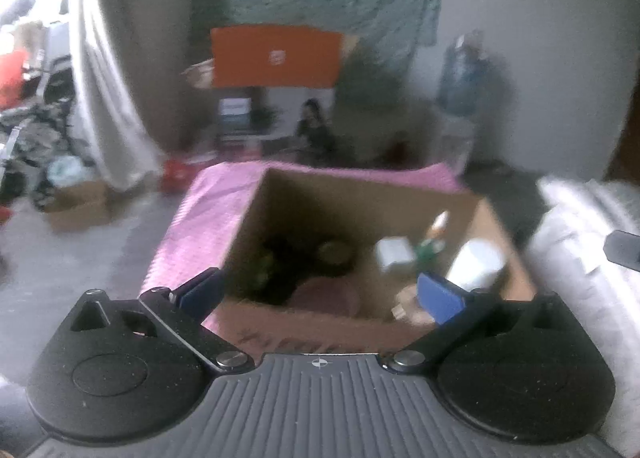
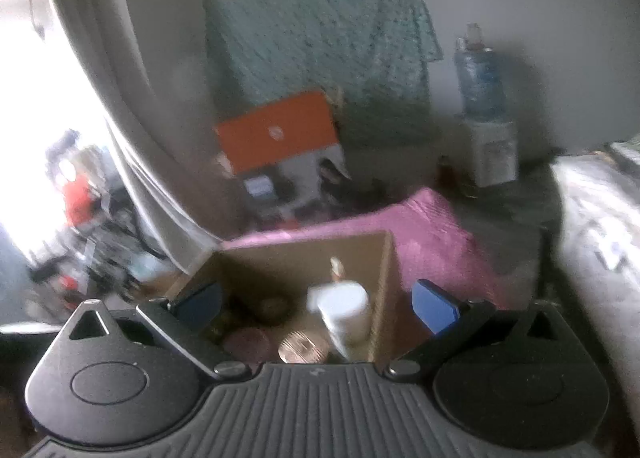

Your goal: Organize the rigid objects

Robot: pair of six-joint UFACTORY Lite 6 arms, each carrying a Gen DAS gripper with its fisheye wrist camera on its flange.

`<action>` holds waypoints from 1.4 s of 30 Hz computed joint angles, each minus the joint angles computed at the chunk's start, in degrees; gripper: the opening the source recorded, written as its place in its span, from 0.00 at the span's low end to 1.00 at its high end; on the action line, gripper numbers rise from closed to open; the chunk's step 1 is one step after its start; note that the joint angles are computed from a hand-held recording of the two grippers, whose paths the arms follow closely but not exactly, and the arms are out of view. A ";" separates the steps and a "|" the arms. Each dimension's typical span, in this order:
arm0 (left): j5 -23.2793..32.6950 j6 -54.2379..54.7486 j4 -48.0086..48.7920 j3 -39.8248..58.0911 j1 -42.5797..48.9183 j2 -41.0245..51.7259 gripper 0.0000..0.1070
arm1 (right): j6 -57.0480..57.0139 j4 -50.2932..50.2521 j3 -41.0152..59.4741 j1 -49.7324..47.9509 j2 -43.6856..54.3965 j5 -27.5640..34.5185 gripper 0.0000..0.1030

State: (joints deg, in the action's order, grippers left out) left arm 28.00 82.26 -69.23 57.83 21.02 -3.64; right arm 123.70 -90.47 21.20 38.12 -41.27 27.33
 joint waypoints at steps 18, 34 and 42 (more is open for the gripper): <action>-4.15 10.71 0.22 -5.80 -1.00 0.98 0.96 | 8.76 11.49 12.87 21.22 31.77 19.40 1.00; -3.79 6.28 3.72 -1.20 0.54 5.23 0.96 | 3.46 13.68 22.22 14.55 43.11 13.60 1.00; -4.46 6.43 3.57 -1.21 0.32 5.32 0.96 | 2.19 14.31 23.21 13.98 43.93 13.38 1.00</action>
